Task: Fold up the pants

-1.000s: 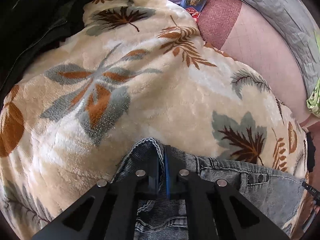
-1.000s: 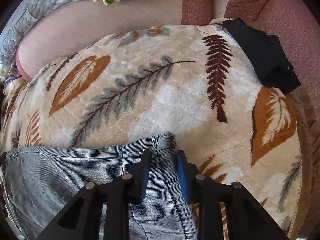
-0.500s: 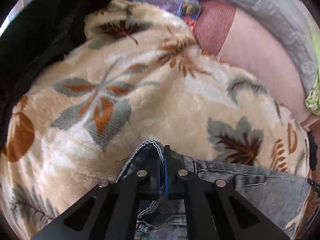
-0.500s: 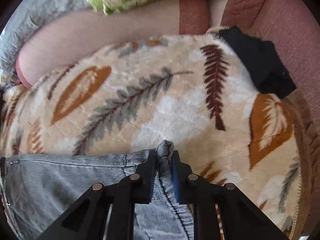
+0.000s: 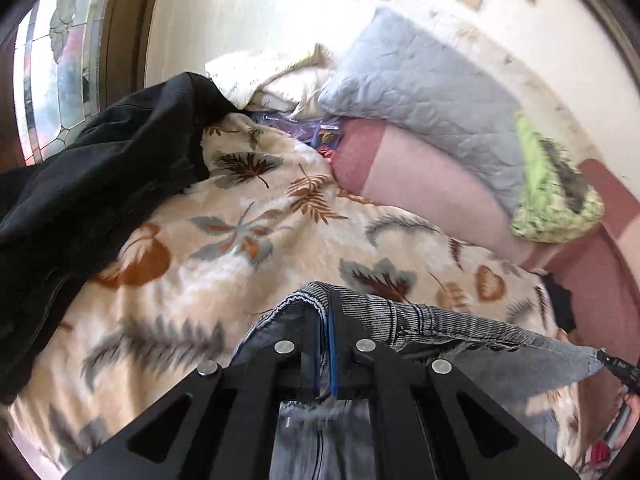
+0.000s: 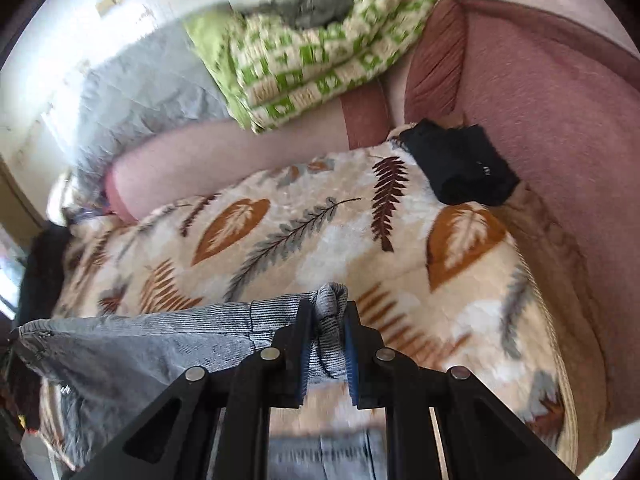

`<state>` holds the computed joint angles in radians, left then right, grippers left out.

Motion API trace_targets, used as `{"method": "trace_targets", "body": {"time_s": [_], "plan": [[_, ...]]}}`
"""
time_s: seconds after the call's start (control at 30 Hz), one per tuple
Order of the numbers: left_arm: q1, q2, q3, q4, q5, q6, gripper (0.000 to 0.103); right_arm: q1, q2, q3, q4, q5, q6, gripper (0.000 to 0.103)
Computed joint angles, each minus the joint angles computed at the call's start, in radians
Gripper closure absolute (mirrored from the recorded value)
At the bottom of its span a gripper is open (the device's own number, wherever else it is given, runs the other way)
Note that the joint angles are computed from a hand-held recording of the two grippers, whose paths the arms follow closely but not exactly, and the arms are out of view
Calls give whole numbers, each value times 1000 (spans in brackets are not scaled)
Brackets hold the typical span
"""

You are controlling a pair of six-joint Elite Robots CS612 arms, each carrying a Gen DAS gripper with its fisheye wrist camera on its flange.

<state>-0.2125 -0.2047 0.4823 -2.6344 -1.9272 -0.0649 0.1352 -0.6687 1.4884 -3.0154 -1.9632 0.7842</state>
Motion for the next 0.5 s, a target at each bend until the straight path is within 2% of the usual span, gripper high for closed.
{"method": "trace_targets", "body": {"time_s": [0.07,0.13,0.17,0.2,0.23,0.27,0.3,0.33,0.37,0.43,0.47,0.5], "plan": [[14,-73,160,-79,-28,19,100,28,-28,84,-71,6,22,88],[30,-126,285,-96,-51,55,99,50,-37,138,-96,23,49,88],[36,-137,319,-86,-56,74,97,65,-33,168,-85,61,53,87],[42,-146,345,-46,-54,121,95,69,-28,178,-71,91,52,86],[43,-155,366,19,-31,184,92,74,-10,186,-15,163,45,83],[44,-160,381,55,-8,217,88,74,2,186,46,216,46,73],[43,-165,393,92,30,245,81,75,7,192,65,234,60,65],[42,-172,407,106,74,266,81,81,4,213,42,226,100,52],[43,-181,426,85,102,260,81,81,0,231,-1,229,123,49],[51,-201,454,35,94,235,80,82,-21,272,-94,197,190,44],[53,-209,464,5,90,215,77,84,-38,282,-109,149,215,39],[52,-219,478,-44,88,192,70,81,-45,283,-118,131,217,38]]}}
